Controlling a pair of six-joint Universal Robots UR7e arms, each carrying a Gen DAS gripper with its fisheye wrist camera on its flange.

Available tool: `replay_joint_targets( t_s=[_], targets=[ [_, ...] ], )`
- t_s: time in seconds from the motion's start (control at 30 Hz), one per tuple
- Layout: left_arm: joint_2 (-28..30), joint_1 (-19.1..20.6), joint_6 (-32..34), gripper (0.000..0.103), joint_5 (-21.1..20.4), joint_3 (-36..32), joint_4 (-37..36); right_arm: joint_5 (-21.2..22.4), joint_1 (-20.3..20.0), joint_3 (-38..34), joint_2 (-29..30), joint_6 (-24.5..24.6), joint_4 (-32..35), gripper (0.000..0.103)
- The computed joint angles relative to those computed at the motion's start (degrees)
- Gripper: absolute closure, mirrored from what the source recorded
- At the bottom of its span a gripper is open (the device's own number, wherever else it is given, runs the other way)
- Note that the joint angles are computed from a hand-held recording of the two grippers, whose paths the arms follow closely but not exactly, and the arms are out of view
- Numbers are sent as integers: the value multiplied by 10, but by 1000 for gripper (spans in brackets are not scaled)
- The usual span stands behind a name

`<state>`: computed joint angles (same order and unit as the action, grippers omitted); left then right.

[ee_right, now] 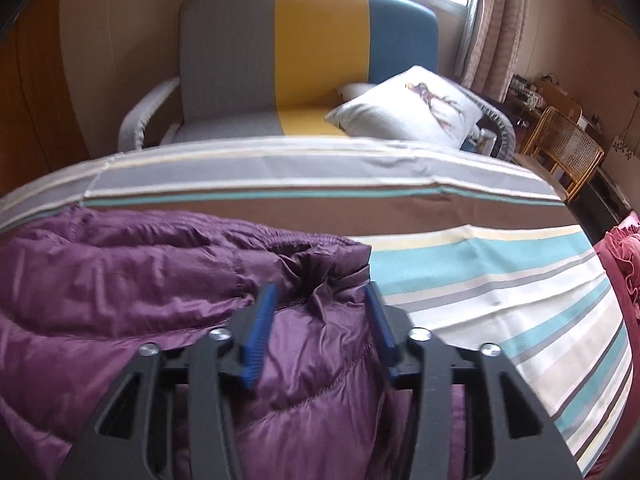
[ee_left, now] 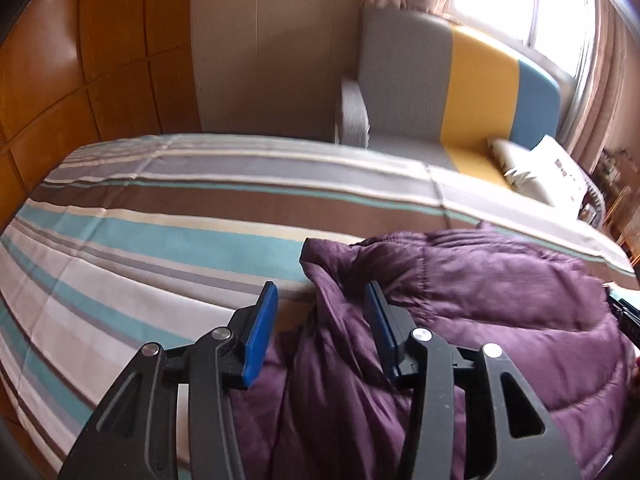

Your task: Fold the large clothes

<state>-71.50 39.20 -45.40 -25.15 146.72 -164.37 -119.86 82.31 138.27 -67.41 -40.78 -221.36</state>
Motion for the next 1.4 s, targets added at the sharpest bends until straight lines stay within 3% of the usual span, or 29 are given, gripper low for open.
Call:
replay_joint_targets(
  t_s=[0.27,0.53,0.83,1.4],
  targets=[
    [-67,-112,-110,59,0,50,114,46,43,74,-45,17,-11,55],
    [-49,-163,-133,59,-21,66,116,63,57,120,-31,28,-43,55],
    [-12,-178,-125,59,-32,68,88,60,38,126,-6,28,-59,55],
    [43,-169,-100,59,-43,72,35,73,7,123,35,17,-94,54]
  ],
)
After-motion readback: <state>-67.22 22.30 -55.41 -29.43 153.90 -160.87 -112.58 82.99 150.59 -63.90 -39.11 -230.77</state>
